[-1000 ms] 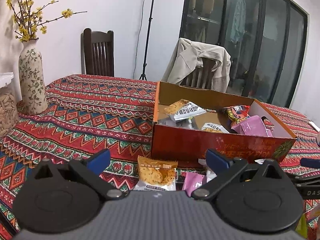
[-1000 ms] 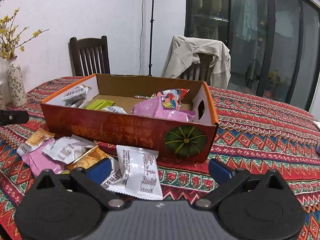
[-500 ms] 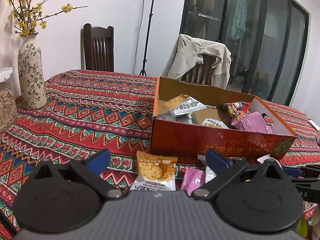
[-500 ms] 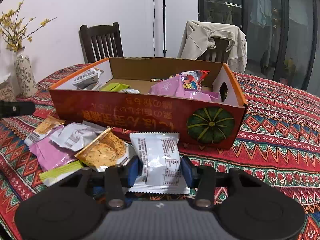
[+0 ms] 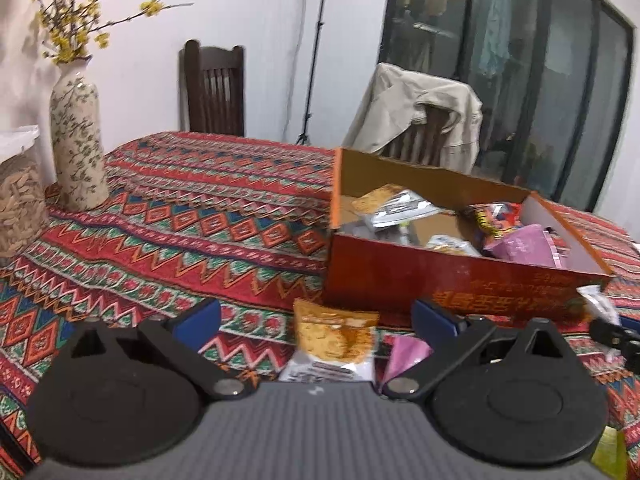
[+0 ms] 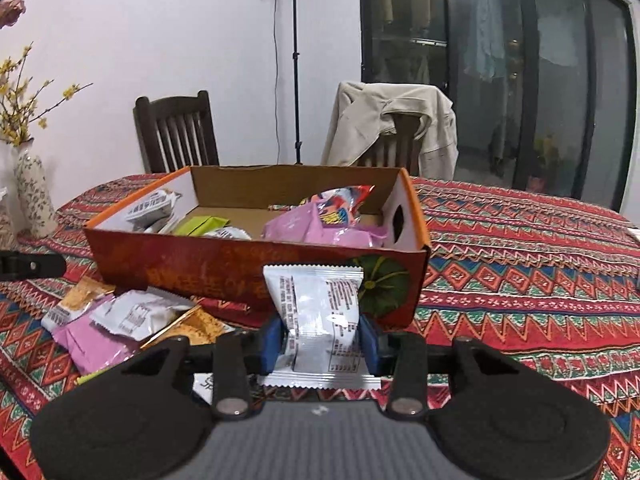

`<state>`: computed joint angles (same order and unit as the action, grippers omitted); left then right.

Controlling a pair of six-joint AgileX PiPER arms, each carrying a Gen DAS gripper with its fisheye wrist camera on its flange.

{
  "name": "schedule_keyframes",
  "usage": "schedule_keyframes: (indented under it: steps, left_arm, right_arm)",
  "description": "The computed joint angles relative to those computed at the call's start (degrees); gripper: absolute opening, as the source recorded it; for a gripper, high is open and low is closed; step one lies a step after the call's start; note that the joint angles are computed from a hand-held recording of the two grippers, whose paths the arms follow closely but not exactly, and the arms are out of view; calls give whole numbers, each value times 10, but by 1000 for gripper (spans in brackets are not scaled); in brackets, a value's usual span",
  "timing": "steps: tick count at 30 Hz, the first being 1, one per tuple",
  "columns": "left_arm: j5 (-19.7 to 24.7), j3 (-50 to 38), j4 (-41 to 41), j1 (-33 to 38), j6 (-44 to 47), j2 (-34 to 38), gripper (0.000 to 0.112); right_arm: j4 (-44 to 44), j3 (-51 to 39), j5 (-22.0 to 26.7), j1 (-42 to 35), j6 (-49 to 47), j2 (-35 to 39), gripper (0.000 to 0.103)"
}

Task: Organize snacks
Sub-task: 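Grasp a white packet with the right tool while the left tool grasps an orange cracker packet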

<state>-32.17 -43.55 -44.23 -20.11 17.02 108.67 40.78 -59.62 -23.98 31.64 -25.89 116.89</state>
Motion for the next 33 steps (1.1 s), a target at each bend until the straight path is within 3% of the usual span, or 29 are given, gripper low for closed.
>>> schedule_keyframes:
  steps: [9, 23, 29, 33]
  left_arm:
    - [51, -45, -101, 12, 107, 29, 103]
    - [59, -123, -299, -8, 324, 89, 103]
    - [55, -128, -302, -10, 326, 93, 102]
    - [68, -118, -258, -4, 286, 87, 89]
  right_arm:
    - [-15, 13, -14, 1, 22, -7, 40]
    - [-29, 14, -11, 1, 38, -6, 40]
    - [-23, 13, -10, 2, 34, -6, 40]
    - [-18, 11, -7, 3, 29, -3, 40]
